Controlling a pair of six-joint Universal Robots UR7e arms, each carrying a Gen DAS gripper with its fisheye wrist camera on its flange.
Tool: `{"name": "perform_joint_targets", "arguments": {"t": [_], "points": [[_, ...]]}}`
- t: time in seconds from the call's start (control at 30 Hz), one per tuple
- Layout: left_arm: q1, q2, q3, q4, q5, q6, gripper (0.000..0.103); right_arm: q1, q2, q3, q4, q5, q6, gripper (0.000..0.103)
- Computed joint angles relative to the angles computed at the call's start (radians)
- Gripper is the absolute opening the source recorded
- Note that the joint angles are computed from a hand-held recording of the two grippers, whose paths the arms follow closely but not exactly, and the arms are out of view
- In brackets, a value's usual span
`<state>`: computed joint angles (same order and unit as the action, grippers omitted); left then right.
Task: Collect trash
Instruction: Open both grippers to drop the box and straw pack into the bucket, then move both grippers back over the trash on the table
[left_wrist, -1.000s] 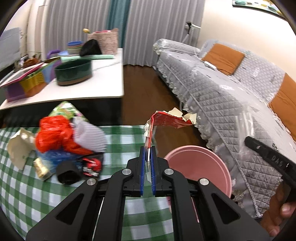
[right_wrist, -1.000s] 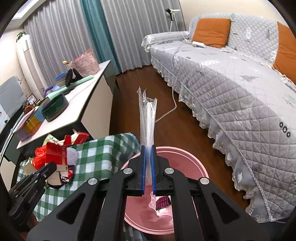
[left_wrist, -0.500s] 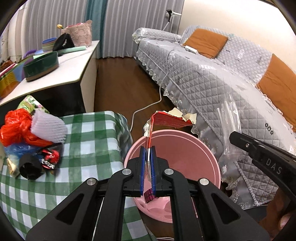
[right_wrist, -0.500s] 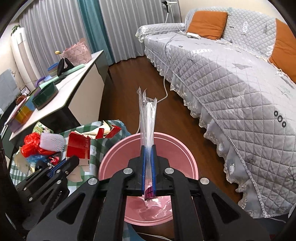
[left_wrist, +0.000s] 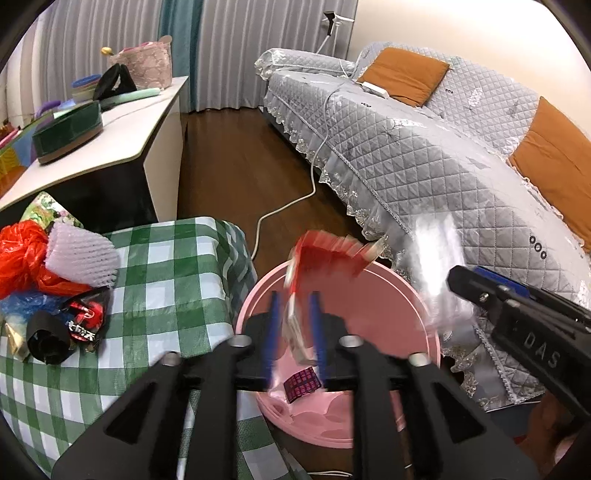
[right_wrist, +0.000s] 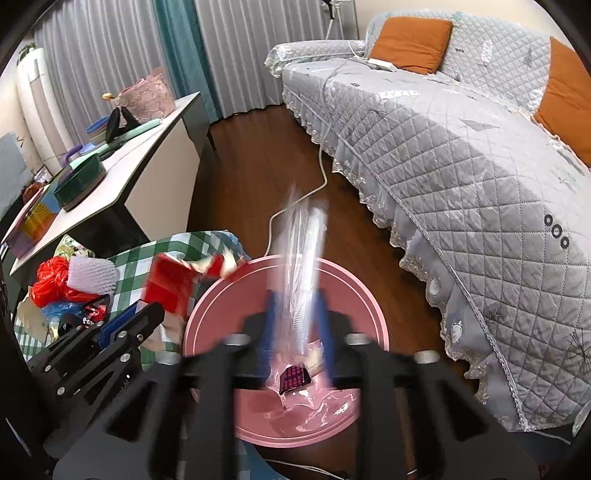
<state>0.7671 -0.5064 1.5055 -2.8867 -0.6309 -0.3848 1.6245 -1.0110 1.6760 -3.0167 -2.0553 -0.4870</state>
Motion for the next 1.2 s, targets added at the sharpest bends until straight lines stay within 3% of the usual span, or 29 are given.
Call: {"name": "perform_joint_targets", "arguments": {"t": [0.4,0.8,1.0,1.2], "points": [[-0.026,-0.069,0.094,-0.034,0.039,-0.020,0.025,0.020,-0.008,0.007,-0.023,0.012,0.010,0.054],[-0.111,-0.307,0.386,-0.021,0.167,-0.155,0.024,0.112,-0.030,0.093,-0.119,0.135,-0.035,0.045],[-0.162,-0.493,0.562,0.098,0.262,-0.296,0.024,0.152,-0.020,0.127,-0.142,0.184,-0.031,0.032],[-0.180,-0.706,0.673,0.373,0.350,-0.466,0.023,0.172,0.003,0.140,-0.140,0.220,-0.015,0.026]]}}
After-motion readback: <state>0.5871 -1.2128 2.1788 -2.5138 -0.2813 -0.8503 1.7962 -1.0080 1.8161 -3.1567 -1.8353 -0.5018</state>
